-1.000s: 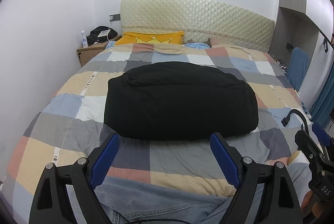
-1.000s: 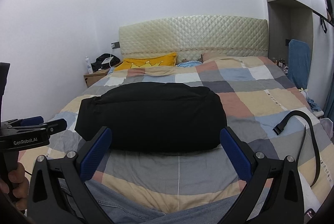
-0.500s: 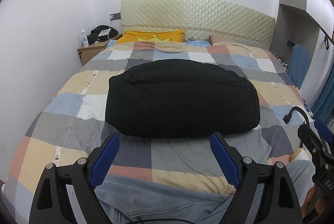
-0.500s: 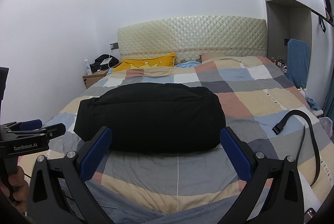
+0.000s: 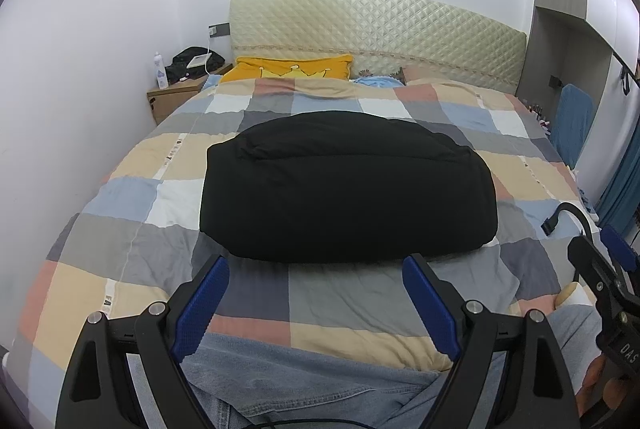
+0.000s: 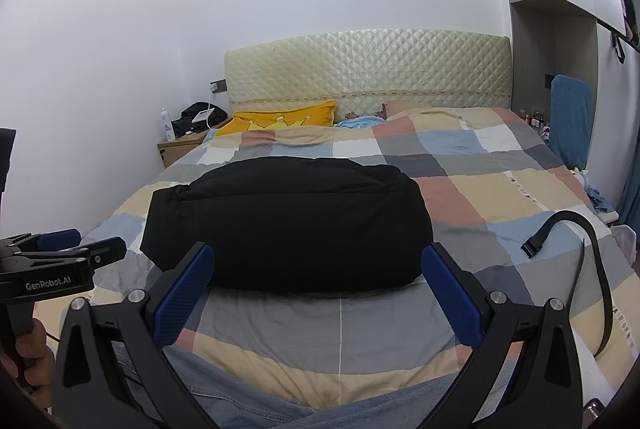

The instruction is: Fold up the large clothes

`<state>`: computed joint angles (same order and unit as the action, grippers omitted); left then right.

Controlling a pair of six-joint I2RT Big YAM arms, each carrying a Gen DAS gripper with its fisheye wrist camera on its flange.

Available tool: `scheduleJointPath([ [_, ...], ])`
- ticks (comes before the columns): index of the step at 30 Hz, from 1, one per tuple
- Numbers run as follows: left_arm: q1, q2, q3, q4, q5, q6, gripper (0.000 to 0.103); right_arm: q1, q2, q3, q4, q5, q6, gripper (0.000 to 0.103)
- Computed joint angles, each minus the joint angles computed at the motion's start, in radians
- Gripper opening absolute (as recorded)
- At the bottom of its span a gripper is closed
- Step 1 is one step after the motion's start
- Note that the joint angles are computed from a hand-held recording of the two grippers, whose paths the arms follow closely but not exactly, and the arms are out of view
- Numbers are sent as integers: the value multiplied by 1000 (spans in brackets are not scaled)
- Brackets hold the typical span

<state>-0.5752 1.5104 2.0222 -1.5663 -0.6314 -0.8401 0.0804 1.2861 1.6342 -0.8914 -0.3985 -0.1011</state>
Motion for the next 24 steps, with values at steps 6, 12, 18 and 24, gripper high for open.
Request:
scheduleJointPath([
  [6, 1, 0, 4, 9, -7, 5, 88, 2, 10, 14, 0, -7, 0, 103],
  [12, 8, -6, -12, 20, -2, 3, 88, 0, 16, 25, 3, 1, -7, 103],
  [18, 9, -11, -18, 29, 0, 21, 88, -2, 28, 36, -10, 4, -4, 103],
  [24, 9, -18, -27, 48, 9, 33, 88, -3, 28, 35, -6, 6, -4, 103],
])
